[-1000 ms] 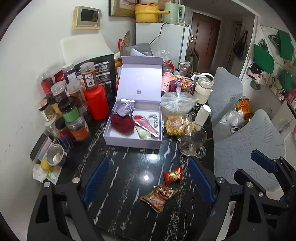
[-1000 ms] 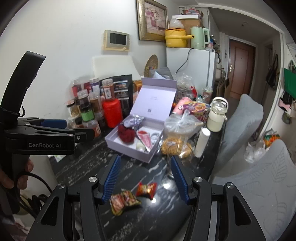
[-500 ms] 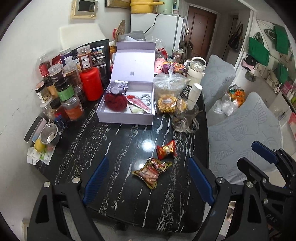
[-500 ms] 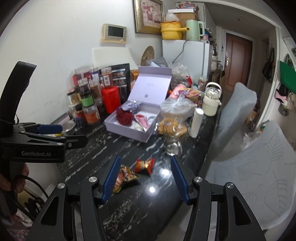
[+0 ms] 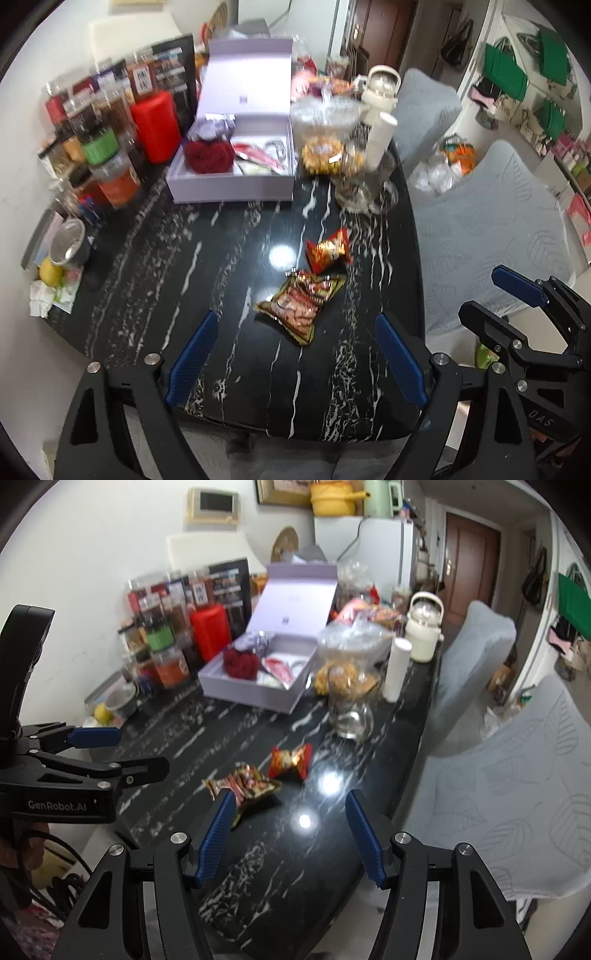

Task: Organize soft objects
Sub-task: 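Lower both grippers to the cereal bag and red-gold candy packet on the table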

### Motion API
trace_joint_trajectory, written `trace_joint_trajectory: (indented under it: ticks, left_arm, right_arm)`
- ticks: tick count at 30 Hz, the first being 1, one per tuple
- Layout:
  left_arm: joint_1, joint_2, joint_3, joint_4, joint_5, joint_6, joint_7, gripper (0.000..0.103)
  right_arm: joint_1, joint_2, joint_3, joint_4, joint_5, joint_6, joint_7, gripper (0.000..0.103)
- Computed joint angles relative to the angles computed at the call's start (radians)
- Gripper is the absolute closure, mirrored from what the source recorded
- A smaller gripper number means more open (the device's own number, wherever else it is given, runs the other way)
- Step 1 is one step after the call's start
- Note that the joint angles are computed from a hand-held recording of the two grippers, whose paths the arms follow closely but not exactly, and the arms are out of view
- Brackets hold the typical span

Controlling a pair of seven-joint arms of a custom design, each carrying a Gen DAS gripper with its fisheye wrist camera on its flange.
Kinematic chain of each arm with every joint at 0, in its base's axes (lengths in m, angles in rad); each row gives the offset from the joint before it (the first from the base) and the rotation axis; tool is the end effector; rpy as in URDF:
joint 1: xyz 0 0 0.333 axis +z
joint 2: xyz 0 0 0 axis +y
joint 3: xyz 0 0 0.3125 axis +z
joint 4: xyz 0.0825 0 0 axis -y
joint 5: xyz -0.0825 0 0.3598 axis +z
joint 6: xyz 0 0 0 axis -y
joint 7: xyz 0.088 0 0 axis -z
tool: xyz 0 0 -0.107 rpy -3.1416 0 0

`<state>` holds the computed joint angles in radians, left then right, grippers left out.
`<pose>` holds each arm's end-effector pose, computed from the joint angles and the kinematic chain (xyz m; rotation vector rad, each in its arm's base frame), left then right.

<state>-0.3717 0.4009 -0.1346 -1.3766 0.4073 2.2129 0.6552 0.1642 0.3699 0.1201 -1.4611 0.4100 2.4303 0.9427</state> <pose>0.6199 -0.3080 0.5395 -2.1625 1.6640 -0.5715 0.6673 0.1810 0.5448 -2.2115 1.0825 -0.3295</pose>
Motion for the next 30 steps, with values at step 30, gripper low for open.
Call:
trace_joint_trajectory:
  ticks: [30]
  left_arm:
    - [0.043,0.418,0.009,0.388,-0.261,-0.126,0.364,0.015]
  right_arm:
    - [0.061,0.313,-0.047,0.312,-0.237,-0.297,0.360,0.039]
